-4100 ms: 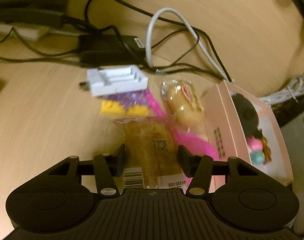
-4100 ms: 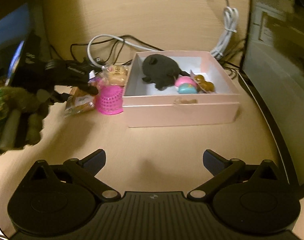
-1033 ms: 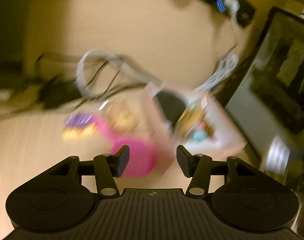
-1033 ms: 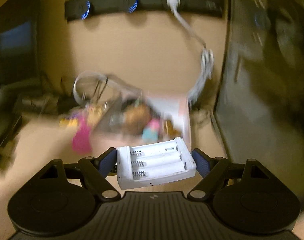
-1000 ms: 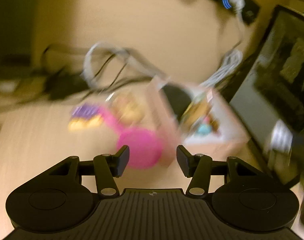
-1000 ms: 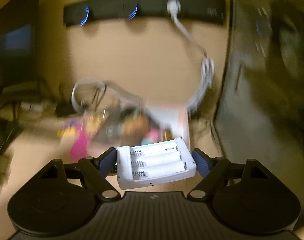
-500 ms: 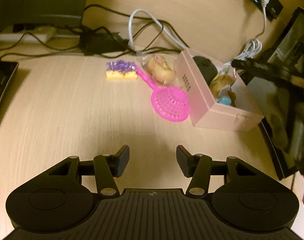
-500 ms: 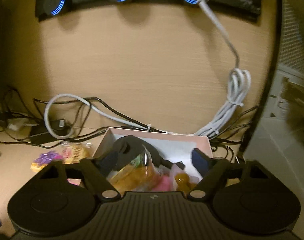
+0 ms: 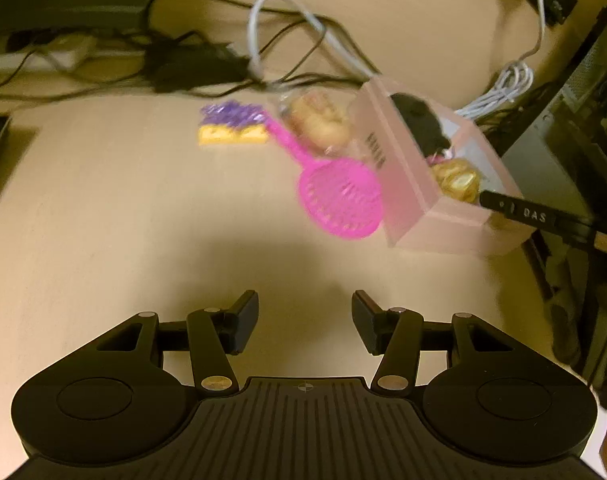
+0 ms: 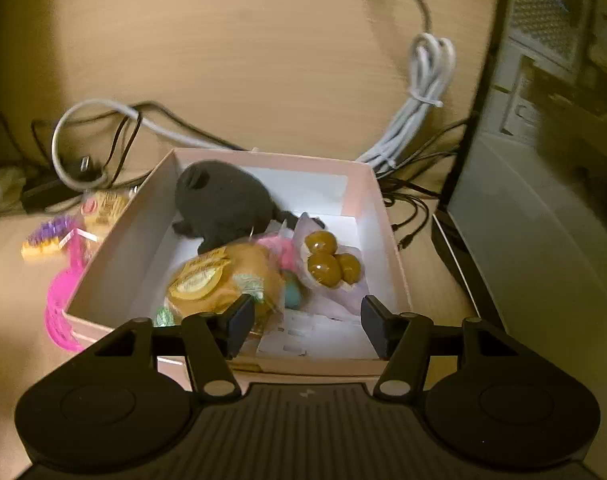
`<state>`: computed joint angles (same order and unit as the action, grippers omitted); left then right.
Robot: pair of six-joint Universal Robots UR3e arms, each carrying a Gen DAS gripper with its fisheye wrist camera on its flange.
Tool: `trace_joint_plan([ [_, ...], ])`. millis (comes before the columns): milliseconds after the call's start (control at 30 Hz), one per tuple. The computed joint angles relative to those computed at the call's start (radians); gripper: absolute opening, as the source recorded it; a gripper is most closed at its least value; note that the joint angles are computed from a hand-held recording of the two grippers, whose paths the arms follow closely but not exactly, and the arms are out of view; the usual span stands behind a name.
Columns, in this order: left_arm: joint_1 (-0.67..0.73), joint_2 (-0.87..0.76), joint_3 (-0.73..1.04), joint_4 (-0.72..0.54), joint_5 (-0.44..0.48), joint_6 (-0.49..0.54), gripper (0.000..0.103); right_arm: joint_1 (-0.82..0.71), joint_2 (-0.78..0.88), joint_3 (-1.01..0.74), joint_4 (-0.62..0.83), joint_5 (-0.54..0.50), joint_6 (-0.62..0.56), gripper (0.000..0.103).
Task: Organize objects
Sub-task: 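Grasp the pink strainer by its rim with the left gripper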
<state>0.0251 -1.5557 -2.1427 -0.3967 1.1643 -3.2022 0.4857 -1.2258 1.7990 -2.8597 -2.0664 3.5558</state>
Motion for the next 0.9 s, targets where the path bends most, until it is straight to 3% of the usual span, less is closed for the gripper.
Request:
trace_joint_plan([
  [100,-0.045,-0.081,0.097,0.05,0.02,-0.071,0.056,0.025,-0.07,0.057,-0.045,-0.009,0.015,0.07],
  [167,-0.079,-0.158,0.186,0.087,0.05,-0.14,0.056,0.059,-0.12,0.1,-0.069,-0.028,0.021,0.082],
  [300,-0.149,-0.32,0.389,0.089,0.142,-0.278,0.056,0.131,-0.186,0.16,-0.08,-0.059,0.019,0.09],
  [400,-0.207,-0.423,0.522,0.035,0.232,-0.325,0.056,0.191,-0.207,0.197,-0.06,-0.098,0.035,0.094],
  [467,-0.229,-0.472,0.58,-0.005,0.258,-0.326,0.056,0.226,-0.219,0.222,-0.042,-0.121,0.063,0.097],
  [600,-0.277,-0.549,0.634,0.002,0.339,-0.274,0.07,0.254,-0.255,0.275,0.003,-0.107,0.128,0.097],
  [700,-0.282,-0.547,0.553,0.134,0.361,-0.228,0.071,0.267,-0.269,0.297,0.035,-0.101,0.165,0.098],
  [900,-0.25,-0.442,0.418,0.155,0.338,-0.12,0.065,0.283,-0.259,0.286,0.045,-0.084,0.187,0.099],
])
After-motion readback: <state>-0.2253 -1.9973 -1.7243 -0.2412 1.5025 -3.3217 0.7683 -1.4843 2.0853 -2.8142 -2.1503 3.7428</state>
